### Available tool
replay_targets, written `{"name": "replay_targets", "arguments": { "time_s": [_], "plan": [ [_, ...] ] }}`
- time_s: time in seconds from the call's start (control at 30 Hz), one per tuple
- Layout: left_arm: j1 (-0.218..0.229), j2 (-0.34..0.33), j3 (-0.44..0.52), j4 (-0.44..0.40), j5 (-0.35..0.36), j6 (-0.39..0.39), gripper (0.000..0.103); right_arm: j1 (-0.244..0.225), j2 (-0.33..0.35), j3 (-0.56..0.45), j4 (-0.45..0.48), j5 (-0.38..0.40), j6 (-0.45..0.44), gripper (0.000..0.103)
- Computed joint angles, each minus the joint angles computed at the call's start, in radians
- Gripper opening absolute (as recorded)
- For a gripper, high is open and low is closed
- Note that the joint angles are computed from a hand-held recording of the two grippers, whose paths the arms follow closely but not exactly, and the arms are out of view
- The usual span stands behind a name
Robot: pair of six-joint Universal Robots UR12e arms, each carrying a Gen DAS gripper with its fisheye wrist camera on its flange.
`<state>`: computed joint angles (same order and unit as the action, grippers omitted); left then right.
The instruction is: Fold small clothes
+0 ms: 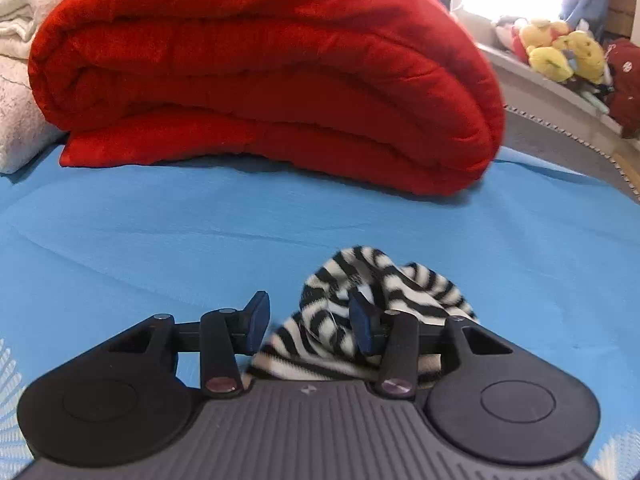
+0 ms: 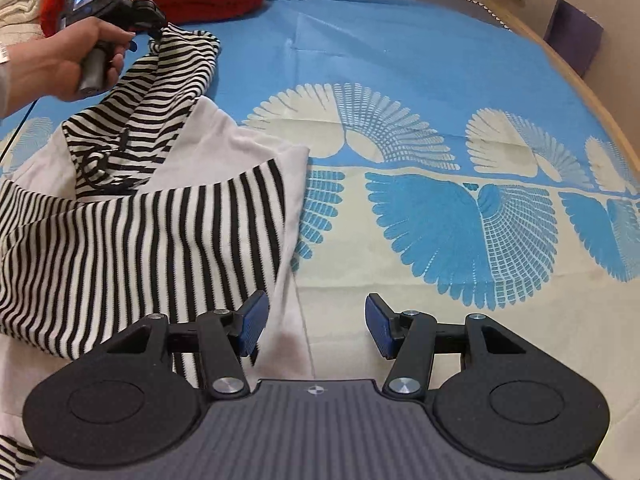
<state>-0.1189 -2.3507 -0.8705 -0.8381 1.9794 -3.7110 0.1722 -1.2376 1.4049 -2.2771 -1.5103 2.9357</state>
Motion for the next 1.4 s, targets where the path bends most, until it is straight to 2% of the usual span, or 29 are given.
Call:
{"name": "replay_targets", "arguments": {
  "time_s": [0.03,0.07,0.17,0.23,0.3,0.37,0.43,0.5,0.53,0.6,0.67,0.73,0.77,0.8,0.83,0.87,0.9,0.97,1.03,1.07,1.1,1.2,1.27,1.3,1.33,1.37,1.4],
  "plan": [
    [0.003,-0.008,0.013,-0.018,-0.005,0.007,0.027,0.0,0.002,-0.002,0.002,-0.005,-0.002,0.056],
    [0.006,-0.013,0.024,-0.037,-0.022,0.025,0.008,0.001,0.004,-0.004,0.005,-0.01,-0.005,0.056],
    [-0.008,0.011,-0.017,0.032,0.021,0.103,0.007,0.005,0.007,-0.008,0.004,-0.031,-0.014,0.056],
    [-0.024,0.057,-0.086,0.12,0.039,0.205,0.007,0.006,0.007,-0.009,-0.002,-0.04,-0.015,0.056],
    [-0.045,0.128,-0.195,0.248,0.056,0.31,0.007,0.007,0.005,-0.009,-0.006,-0.042,-0.009,0.056],
    [-0.07,0.217,-0.323,0.371,0.054,0.383,0.007,0.007,0.001,-0.008,-0.011,-0.041,-0.006,0.056],
    [-0.095,0.316,-0.457,0.464,0.041,0.417,0.007,0.006,-0.005,-0.002,-0.019,-0.027,-0.007,0.056],
    [-0.118,0.426,-0.589,0.488,0.011,0.367,0.007,0.007,-0.01,0.001,-0.021,-0.021,0.0,0.056],
    [-0.13,0.478,-0.645,0.474,0.001,0.318,0.007,0.008,-0.012,0.002,-0.022,-0.018,0.006,0.056],
    [-0.148,0.58,-0.736,0.361,-0.025,0.17,0.007,0.011,-0.017,0.007,-0.032,-0.015,0.012,0.056],
    [-0.161,0.666,-0.79,0.186,-0.068,0.01,0.009,0.014,-0.021,0.012,-0.035,-0.011,0.014,0.056],
    [-0.17,0.722,-0.812,0.037,-0.124,-0.071,0.011,0.017,-0.024,0.015,-0.032,-0.004,0.015,0.056],
    [-0.17,0.74,-0.816,-0.006,-0.131,-0.096,0.014,0.019,-0.026,0.016,-0.031,-0.002,0.019,0.056],
    [-0.167,0.754,-0.82,-0.006,-0.12,-0.119,0.022,0.021,-0.027,0.016,-0.033,0.001,0.026,0.056],
    [-0.165,0.762,-0.824,0.019,-0.094,-0.133,0.027,0.022,-0.028,0.018,-0.04,0.001,0.032,0.056],
    [-0.161,0.761,-0.823,0.045,-0.064,-0.141,0.036,0.025,-0.03,0.021,-0.05,0.002,0.04,0.056],
    [-0.151,0.758,-0.82,0.066,-0.043,-0.148,0.039,0.026,-0.032,0.024,-0.061,0.008,0.049,0.055],
    [-0.122,0.742,-0.821,0.114,-0.041,-0.159,0.04,0.026,-0.035,0.03,-0.083,0.033,0.087,0.053],
    [-0.104,0.718,-0.821,0.106,-0.033,-0.181,0.04,0.026,-0.037,0.036,-0.107,0.072,0.127,0.041],
    [-0.093,0.703,-0.819,0.082,-0.054,-0.197,0.04,0.025,-0.037,0.039,-0.118,0.095,0.146,0.026],
    [-0.079,0.689,-0.82,0.058,-0.096,-0.2,0.04,0.023,-0.036,0.041,-0.126,0.124,0.171,0.02],
    [-0.048,0.667,-0.817,-0.051,-0.209,-0.247,0.041,0.02,-0.028,0.033,-0.11,0.192,0.231,0.02],
    [-0.03,0.668,-0.84,-0.04,-0.272,-0.302,0.04,0.022,-0.018,0.018,-0.074,0.231,0.234,0.021],
    [-0.023,0.671,-0.846,-0.041,-0.301,-0.324,0.029,0.024,-0.013,0.009,-0.056,0.245,0.231,0.021],
    [-0.016,0.674,-0.852,-0.024,-0.325,-0.329,0.01,0.026,-0.007,0.002,-0.043,0.253,0.235,0.021],
    [-0.018,0.68,-0.86,0.01,-0.325,-0.325,0.001,0.027,-0.001,-0.006,-0.029,0.259,0.246,0.021],
    [-0.029,0.686,-0.859,0.044,-0.294,-0.31,0.001,0.027,0.004,-0.012,-0.017,0.264,0.259,0.022]
  ]
}}
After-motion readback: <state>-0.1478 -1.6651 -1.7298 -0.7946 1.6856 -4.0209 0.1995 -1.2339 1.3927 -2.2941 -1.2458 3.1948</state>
